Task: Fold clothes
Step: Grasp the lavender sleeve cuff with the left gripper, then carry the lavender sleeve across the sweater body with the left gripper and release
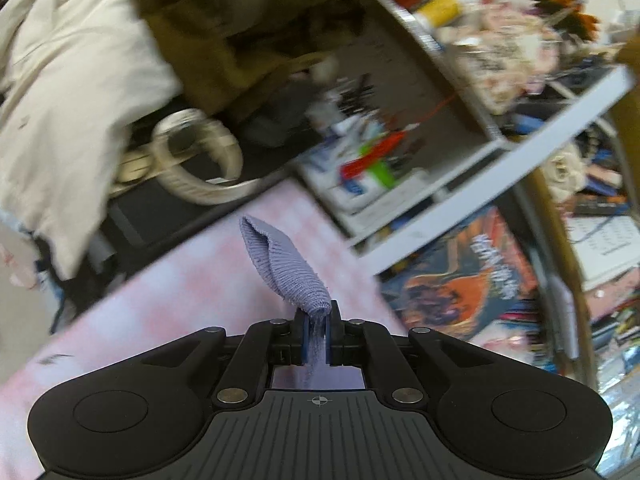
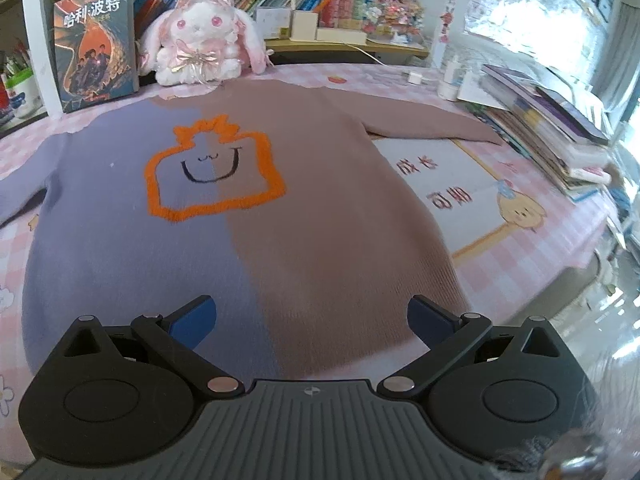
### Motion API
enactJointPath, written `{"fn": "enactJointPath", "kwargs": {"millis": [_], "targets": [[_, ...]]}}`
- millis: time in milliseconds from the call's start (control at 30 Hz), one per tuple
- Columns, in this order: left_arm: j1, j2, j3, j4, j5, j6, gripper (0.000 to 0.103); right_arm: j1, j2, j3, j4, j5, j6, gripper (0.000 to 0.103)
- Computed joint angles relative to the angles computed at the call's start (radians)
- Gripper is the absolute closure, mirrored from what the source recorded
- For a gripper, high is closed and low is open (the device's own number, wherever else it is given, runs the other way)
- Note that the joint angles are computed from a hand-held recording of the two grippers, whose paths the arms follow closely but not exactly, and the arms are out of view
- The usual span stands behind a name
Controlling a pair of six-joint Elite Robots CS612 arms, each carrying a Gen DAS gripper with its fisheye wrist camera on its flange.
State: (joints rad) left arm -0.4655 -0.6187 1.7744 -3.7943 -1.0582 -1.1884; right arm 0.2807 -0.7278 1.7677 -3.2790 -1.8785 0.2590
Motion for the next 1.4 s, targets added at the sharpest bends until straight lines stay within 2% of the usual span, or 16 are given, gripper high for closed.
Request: {"fn": "enactJointPath", "kwargs": {"millis": [167,267,467,700,967,1300,1367,1400], "targets": [[-0.043,0.013,-0.103,-0.033,0.031,0.093,0.098,-0.056,0.021,-0.026,-0.048,0.111,-0.090,0.000],[-0.067,0.025,-0.179,-0.019,0.013,0.136,0.098,-0.101,0.029,-0.042,-0.062,0.194,-0.136,0.000],[-0.116,0.083,-0.377,0.092,-0.009,0.238,0.098,-0.182,0.041,-0.067,-0.067,0.368,-0.261,0.000],[-0.163,0.171,-0.583,0.270,-0.019,0.255,0.098,-0.255,0.050,-0.085,-0.015,0.522,-0.388,0.000],[-0.202,0.231,-0.709,0.487,0.017,0.269,0.098,-0.304,0.060,-0.099,0.038,0.606,-0.432,0.000],[-0.219,0.277,-0.784,0.661,-0.013,0.285,0.097,-0.328,0.061,-0.102,0.081,0.628,-0.471,0.000],[-0.219,0.278,-0.792,0.702,-0.043,0.275,0.096,-0.331,0.062,-0.103,0.084,0.625,-0.469,0.000],[-0.218,0.278,-0.795,0.720,-0.062,0.272,0.087,-0.332,0.062,-0.103,0.086,0.624,-0.467,0.000]]}}
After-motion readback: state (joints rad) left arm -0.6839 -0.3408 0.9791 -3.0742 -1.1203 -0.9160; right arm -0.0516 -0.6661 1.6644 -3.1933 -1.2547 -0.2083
